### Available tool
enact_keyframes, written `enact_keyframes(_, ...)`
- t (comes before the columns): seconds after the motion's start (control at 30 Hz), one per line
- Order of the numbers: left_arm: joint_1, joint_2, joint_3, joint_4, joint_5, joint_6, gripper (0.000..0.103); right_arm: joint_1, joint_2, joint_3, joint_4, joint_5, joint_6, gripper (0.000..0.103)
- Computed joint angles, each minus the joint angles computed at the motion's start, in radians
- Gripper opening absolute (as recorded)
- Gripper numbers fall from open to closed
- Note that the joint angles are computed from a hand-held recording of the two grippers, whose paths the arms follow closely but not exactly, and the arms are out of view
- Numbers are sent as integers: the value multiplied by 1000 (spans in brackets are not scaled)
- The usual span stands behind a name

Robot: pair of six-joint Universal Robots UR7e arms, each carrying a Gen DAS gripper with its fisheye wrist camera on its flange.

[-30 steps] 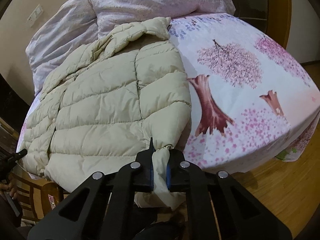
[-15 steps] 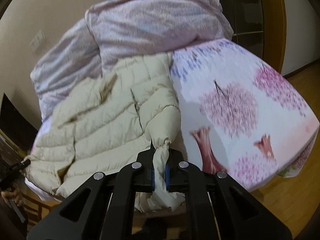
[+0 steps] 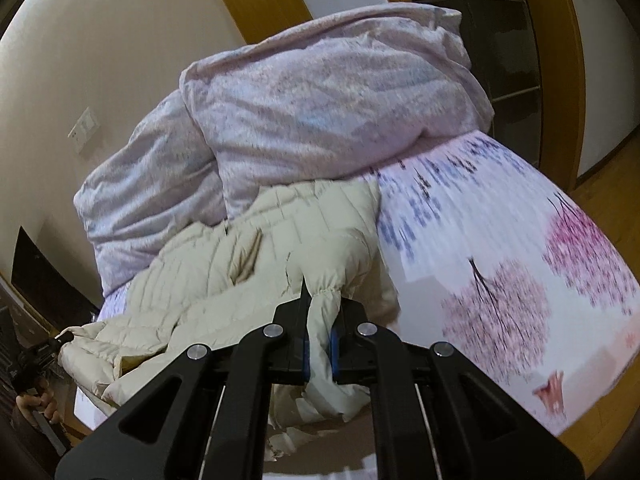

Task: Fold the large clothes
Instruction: 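Grasp the hem with the right gripper while the left gripper grasps the hem too, lifting toward the collar, then lay the hem onto the collar and open both grippers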

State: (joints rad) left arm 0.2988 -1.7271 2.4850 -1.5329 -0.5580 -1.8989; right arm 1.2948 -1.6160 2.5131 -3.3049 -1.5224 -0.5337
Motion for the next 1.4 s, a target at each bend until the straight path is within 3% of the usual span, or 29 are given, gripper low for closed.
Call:
enact_keyframes(0.3, 193, 88, -49, -359, 116, 344, 5, 78, 136, -152, 18, -42, 135, 7)
enact_keyframes(0.67, 402, 279, -148, -869, 136, 841, 5, 173, 333, -327, -12, -175, 225, 7)
enact_keyframes(0.97, 536, 396, -228, -1074, 82, 1048, 5, 193, 457, -445, 15, -281, 258, 7)
enact_keyframes(1.23, 624, 485, -303, -1157, 36, 1137, 6, 198, 550, -560, 82, -328, 291, 8)
enact_keyframes(1.4, 667, 531, -359, -1166, 18, 1161, 10, 194, 616, -649, 153, -337, 341, 16)
